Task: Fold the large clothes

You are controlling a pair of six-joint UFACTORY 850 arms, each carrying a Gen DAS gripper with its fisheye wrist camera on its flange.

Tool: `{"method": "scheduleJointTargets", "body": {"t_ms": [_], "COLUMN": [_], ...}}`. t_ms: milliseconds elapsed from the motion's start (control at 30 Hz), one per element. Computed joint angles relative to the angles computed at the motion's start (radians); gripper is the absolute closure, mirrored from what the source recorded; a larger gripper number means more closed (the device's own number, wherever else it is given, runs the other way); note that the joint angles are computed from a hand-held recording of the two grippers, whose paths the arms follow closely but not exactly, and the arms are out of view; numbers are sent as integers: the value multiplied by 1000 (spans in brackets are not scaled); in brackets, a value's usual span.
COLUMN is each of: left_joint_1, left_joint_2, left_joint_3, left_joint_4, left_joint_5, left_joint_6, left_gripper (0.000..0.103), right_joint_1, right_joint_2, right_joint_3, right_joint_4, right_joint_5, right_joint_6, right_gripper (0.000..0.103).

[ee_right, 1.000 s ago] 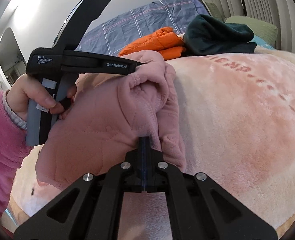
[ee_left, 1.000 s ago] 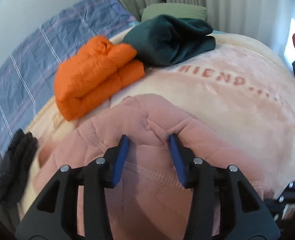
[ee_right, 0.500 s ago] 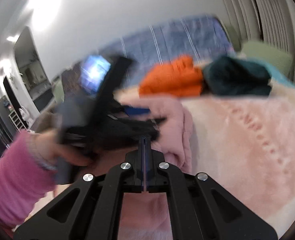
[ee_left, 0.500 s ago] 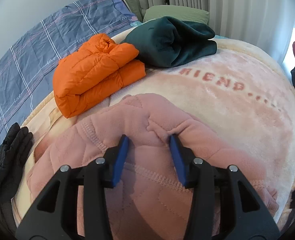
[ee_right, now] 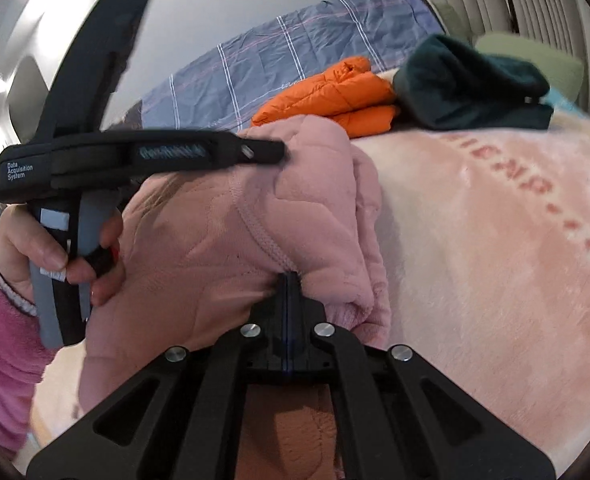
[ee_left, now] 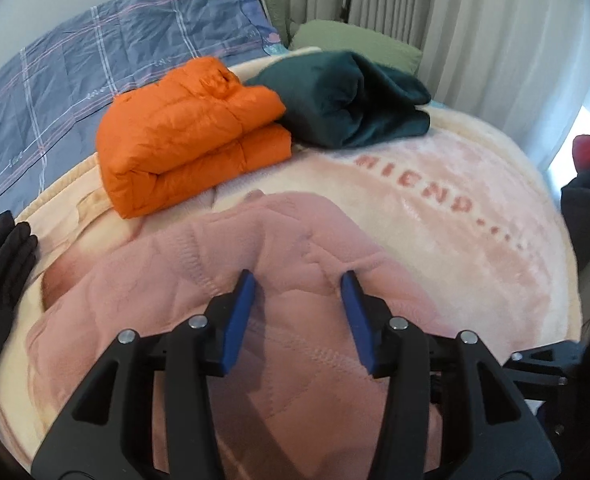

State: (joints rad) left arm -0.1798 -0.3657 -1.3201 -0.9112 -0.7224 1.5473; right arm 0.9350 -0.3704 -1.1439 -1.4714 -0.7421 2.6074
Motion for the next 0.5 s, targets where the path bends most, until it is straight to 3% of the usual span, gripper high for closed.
{"method": "scheduleJointTargets", "body": {"t_ms": [67, 133, 200, 267, 400, 500], "left_joint_1": [-7, -11, -18, -41, -41, -27], "left_joint_2": [28, 28, 0, -57, -133, -175], "left_joint_3": [20, 11, -27, -65, -137, -181], "left_joint_4": [-35, -35, 47, 222, 309, 302], "left_joint_5": [101, 146, 157, 198, 154, 112], "left_joint_6": [19, 19, -54, -227, -353, -393], "left_gripper": [57, 59, 59, 58, 56, 53], "right_joint_1": [-1, -1, -1, 0, -3, -5], "right_joint_2": [12, 14, 10, -7, -67, -62], "right_joint_3": [22, 29, 18, -10, -84, -77], "right_joint_4": [-41, -62, -50, -9, 69, 65], "right_joint_5": [15, 22, 20, 9, -51, -43], "right_joint_6": [58, 89, 67, 0, -140, -131], "right_gripper": [103, 103, 103, 103, 103, 103]}}
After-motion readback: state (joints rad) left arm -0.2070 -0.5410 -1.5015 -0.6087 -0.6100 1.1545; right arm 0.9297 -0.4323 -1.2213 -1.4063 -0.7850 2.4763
